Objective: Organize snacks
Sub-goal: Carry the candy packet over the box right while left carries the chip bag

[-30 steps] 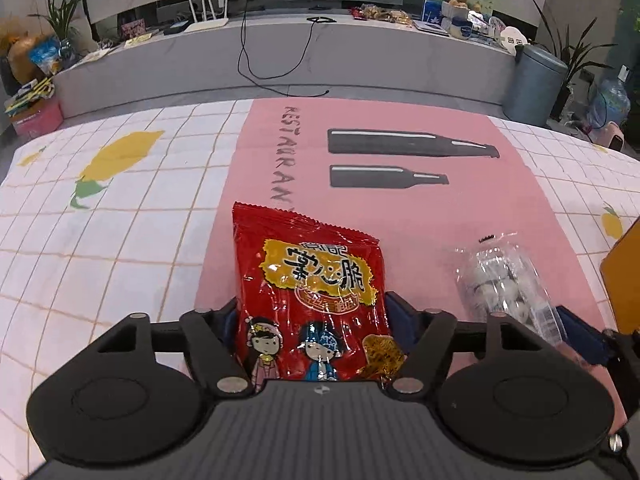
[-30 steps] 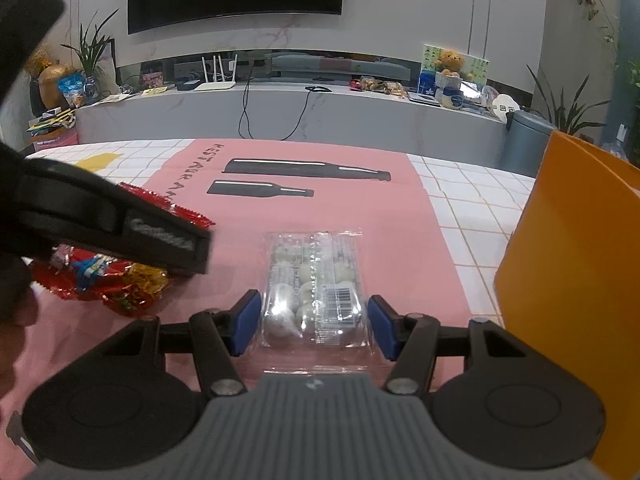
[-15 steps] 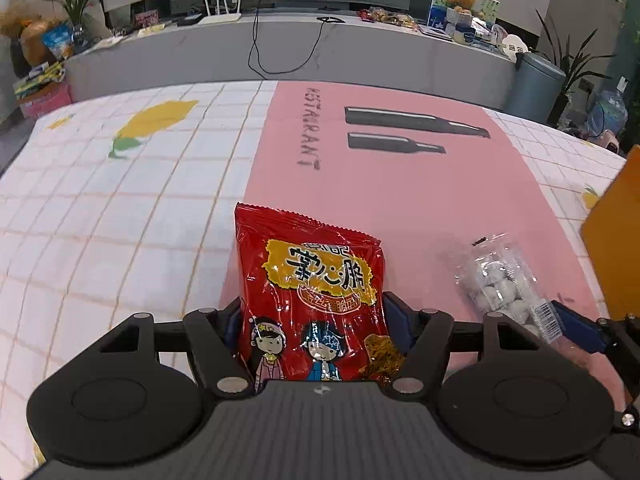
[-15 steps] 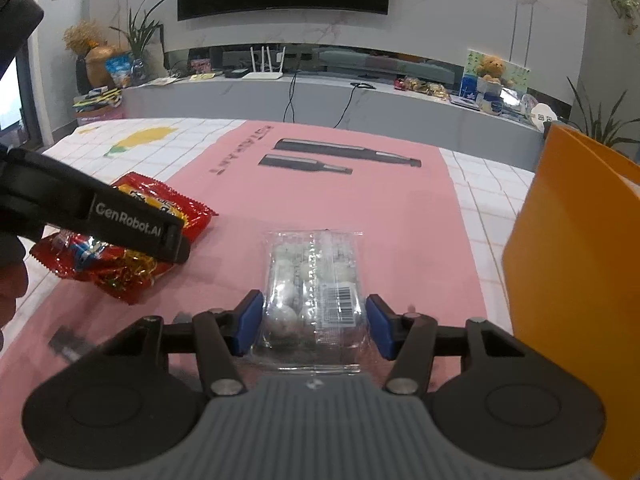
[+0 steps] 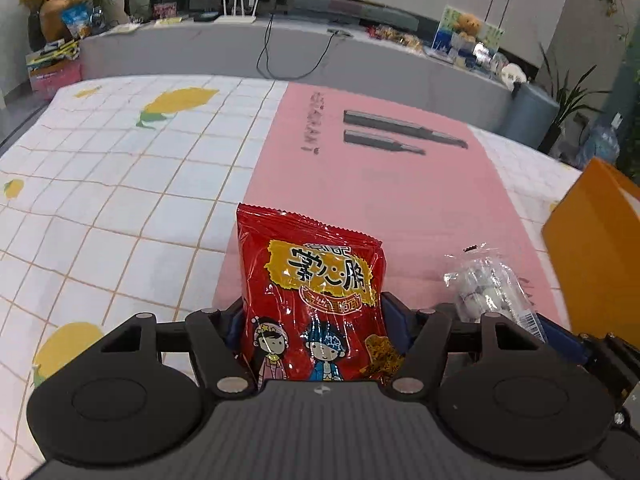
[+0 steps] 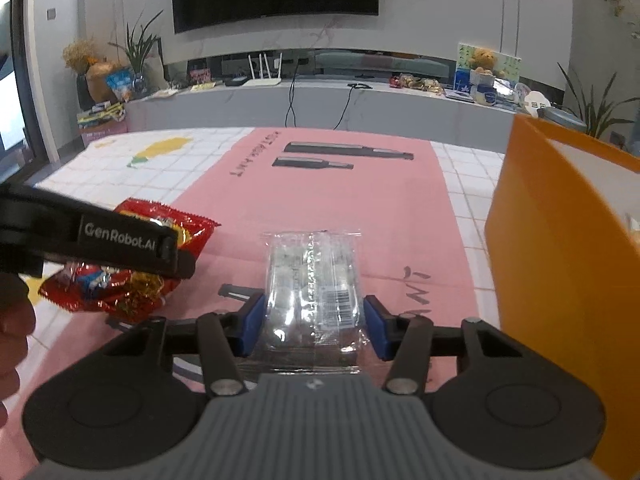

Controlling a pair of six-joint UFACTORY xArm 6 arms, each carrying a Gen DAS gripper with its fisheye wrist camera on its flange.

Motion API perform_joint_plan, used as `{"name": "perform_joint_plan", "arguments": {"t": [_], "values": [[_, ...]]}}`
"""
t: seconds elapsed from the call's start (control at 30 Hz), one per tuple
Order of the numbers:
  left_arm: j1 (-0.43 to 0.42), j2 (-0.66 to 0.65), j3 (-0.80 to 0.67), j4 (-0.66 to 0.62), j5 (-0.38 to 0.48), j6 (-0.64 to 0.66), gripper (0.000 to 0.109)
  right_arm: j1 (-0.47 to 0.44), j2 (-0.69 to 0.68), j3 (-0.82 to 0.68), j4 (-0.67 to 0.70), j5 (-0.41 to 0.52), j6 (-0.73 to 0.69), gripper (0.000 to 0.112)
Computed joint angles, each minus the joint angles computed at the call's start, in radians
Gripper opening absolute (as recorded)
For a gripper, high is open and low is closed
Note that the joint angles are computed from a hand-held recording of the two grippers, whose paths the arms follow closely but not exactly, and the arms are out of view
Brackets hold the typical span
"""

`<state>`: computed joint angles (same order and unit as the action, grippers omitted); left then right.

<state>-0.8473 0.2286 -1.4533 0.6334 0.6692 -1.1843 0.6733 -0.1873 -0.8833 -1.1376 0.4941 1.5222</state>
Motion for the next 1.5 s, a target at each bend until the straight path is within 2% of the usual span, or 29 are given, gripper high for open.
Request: {"name": "perform_joint_plan", "arguments": {"t": [0.1,0.23,0.37,0.47,0.63,0.8,0.9,0.97,1.03,1.13,1.3,1.4,1.5], "values": [[-0.012,-0.042,0.043,0.058,-0.031,-0.061,0.075,-0.004,-0.053,0.036,-0.027,-0.013,0.068,0.051],[-0.023,-0.092,0.083,0.062,-0.065,-0.122,0.075,-0.011,-0.131,0.082,-0.067,-0.03,0.162,0.051],[-0.033,-0.149,0.128,0.094,-0.109,-0.234,0.075,-0.039,-0.21,0.118,-0.208,-0.102,0.315,0.051],[-0.043,-0.168,0.135,0.132,-0.14,-0.27,0.075,-0.039,-0.26,0.126,-0.246,-0.096,0.35,0.051],[-0.069,-0.159,0.097,0.213,-0.134,-0.297,0.075,-0.064,-0.346,0.153,-0.311,-0.118,0.455,0.051],[-0.081,-0.155,0.067,0.146,-0.162,-0.261,0.074,-0.137,-0.45,0.202,-0.344,-0.211,0.546,0.051],[-0.093,-0.16,0.053,0.149,-0.189,-0.253,0.074,-0.167,-0.534,0.238,-0.32,-0.206,0.54,0.051],[-0.107,-0.159,0.037,0.158,-0.197,-0.257,0.075,-0.209,-0.589,0.266,-0.281,-0.24,0.506,0.051],[-0.123,-0.148,0.012,0.147,-0.195,-0.242,0.074,-0.254,-0.642,0.296,-0.208,-0.278,0.408,0.052],[-0.14,-0.122,-0.023,0.135,-0.221,-0.223,0.074,-0.254,-0.722,0.336,-0.09,-0.213,0.248,0.051],[-0.165,-0.063,-0.082,0.064,-0.272,-0.116,0.075,-0.284,-0.799,0.383,0.108,-0.146,-0.008,0.052],[-0.172,-0.034,-0.108,0.079,-0.276,-0.123,0.075,-0.33,-0.79,0.392,0.243,-0.132,-0.124,0.052],[-0.168,-0.01,-0.12,0.04,-0.295,-0.082,0.074,-0.365,-0.761,0.393,0.381,-0.104,-0.226,0.052]]}}
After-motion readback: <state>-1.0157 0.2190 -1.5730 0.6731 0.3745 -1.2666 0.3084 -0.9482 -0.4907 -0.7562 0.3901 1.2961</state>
